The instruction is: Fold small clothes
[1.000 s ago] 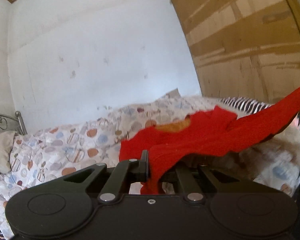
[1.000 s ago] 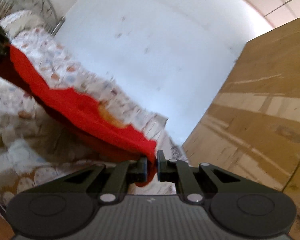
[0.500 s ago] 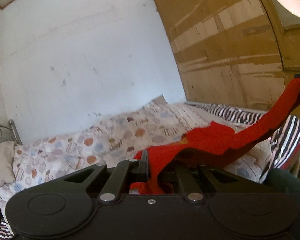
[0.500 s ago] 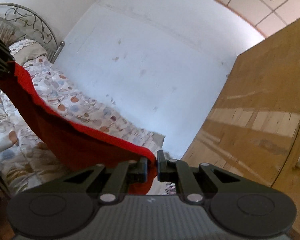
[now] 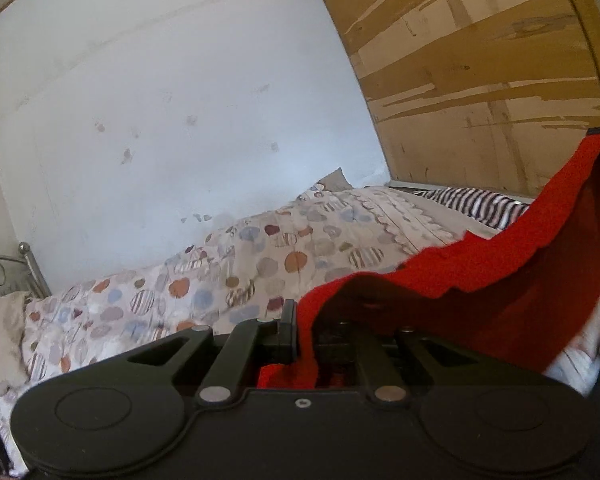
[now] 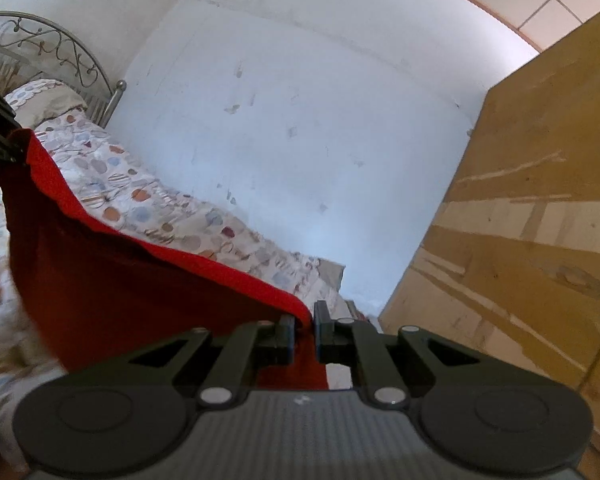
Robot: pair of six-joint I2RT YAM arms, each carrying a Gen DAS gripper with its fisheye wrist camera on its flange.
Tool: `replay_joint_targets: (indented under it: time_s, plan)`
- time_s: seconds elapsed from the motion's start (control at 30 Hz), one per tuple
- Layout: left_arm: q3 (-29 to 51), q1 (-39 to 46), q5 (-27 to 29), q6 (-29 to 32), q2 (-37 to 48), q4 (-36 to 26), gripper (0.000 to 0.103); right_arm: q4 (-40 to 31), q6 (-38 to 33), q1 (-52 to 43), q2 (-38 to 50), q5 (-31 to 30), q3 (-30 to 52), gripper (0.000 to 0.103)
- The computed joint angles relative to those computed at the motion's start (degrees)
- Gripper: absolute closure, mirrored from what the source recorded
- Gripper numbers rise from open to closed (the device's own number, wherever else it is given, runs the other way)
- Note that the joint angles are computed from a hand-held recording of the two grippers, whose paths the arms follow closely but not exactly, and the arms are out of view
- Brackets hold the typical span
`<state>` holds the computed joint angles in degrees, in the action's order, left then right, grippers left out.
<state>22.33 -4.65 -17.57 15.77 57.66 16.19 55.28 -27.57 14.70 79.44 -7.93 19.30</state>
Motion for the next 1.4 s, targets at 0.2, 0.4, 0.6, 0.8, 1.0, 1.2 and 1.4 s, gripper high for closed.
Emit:
replay_joint_targets:
  time_s: [0.2, 0.4, 0.6, 0.8, 1.0, 1.2, 1.4]
  plan:
    - [23.17, 9.75, 10.81, -0.87, 29.77, -1.79, 0.096, -14.89, 5.59, -0.45, 22.18, -3.98, 29.59, 0.093]
    - [47.71, 14.81, 14.93, -2.94, 53.31, -13.59, 0.096, -31.29, 4.36, 1.21, 42.0, -2.46, 57.39, 0.093]
    - [63.87, 16.16, 16.24, -5.03, 67.6, -21.88, 0.095, -41.77, 4.0, 3.48, 55.38, 1.76, 74.99, 0.093]
    - [72.32, 17.65, 19.89, -8.5, 75.46, -27.15, 0.091, -49.77, 6.84, 3.42, 63.35, 2.32, 85.63, 0.092]
    - [71.31, 19.4, 24.32, -10.73, 75.0, -26.38, 0.072, -57.01, 17.49, 1.4, 68.13, -2.8, 93.83, 0.089]
    - [66.96, 21.59, 25.92, -14.26, 70.4, -22.06, 0.021, -59.2, 19.37, 0.71, 69.63, -3.31, 96.88, 0.087]
    - [63.36, 23.63, 27.13, -15.06, 65.42, -19.85, 0.001, -59.8, 21.07, 0.15, 69.61, -4.24, 97.63, 0.042]
